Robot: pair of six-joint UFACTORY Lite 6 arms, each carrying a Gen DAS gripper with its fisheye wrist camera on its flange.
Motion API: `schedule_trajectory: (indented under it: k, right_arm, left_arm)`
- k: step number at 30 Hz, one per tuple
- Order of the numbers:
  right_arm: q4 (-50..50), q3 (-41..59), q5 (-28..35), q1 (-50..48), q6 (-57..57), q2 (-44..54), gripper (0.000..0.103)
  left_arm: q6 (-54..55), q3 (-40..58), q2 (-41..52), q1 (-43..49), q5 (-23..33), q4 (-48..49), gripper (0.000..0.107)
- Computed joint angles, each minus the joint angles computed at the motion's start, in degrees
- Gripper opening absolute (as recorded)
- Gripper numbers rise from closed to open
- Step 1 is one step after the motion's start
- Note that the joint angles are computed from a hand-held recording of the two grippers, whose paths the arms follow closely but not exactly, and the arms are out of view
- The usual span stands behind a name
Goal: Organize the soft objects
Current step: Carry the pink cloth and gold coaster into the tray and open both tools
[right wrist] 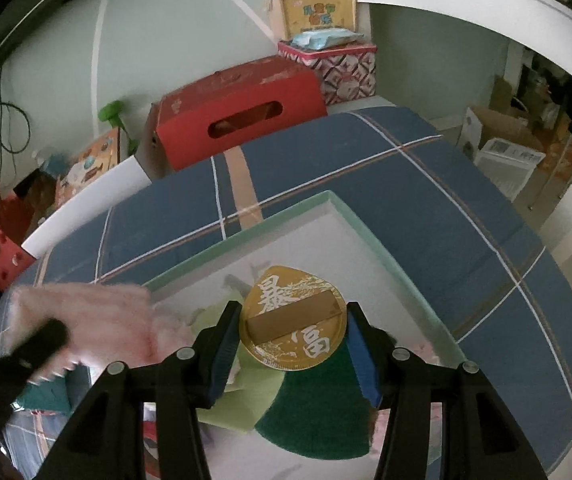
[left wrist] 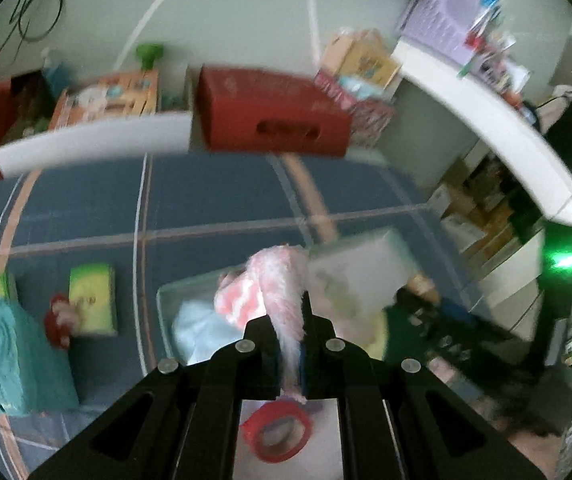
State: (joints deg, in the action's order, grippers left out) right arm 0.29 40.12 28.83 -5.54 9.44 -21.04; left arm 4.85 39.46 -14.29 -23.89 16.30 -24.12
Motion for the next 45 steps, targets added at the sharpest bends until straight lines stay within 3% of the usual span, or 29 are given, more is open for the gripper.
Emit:
schedule_trajectory:
  k: [8,19,21,23,28,31,35,40,42,45]
  right_arm:
    - [-1.85,-0.09,0.0,4.17,2.66,1.05,0.055]
    - [-2.19,0.26,0.8,6.61,4.24,2.91,0.057]
    - [-1.31,0.42,1.24,6.7,3.68,2.48,0.068]
    - [-1.86,0.62,1.93,7.26,4.46,1.87,0.069]
    - [-6.26,1.7,4.89,9.23,9.39,-0.48,0.069]
    - [-7.36,2.74,7.08,10.17,10.68,-2.68,0.07]
    - [-10.91,4.14,10.06,12.99,14.55,-4.29,0.082]
    - [-15.57,5.58,12.68,17.44,19.01,-3.7,0.092]
    - [-17.71,5.81,13.31,19.43,20.96,-3.28,0.103]
    - [-19.78,5.47,13.84,21.36,23.14,-3.72,0.103]
  left_arm:
    - [-16.86,1.18,7.01,-1.35,1.91,17.29,0.006]
    - [-10.44,1.73,8.69,1.24,4.76,10.73,0.008]
    - [-10.19,2.16,8.52,1.74,5.77,10.36,0.016]
    - [-9.7,2.34,7.9,2.49,7.11,9.86,0.034]
    - [-10.36,1.84,4.0,4.17,9.8,10.87,0.036]
    - [-11.66,1.36,0.45,5.52,11.23,12.57,0.046]
    - [-17.53,1.18,-3.61,7.28,13.61,18.85,0.067]
    - [-21.56,0.64,-6.29,9.66,15.3,24.15,0.07]
    - [-23.8,0.18,-6.9,10.22,15.8,26.5,0.077]
    - [-25.91,-0.8,-8.24,11.35,16.04,28.53,0.086]
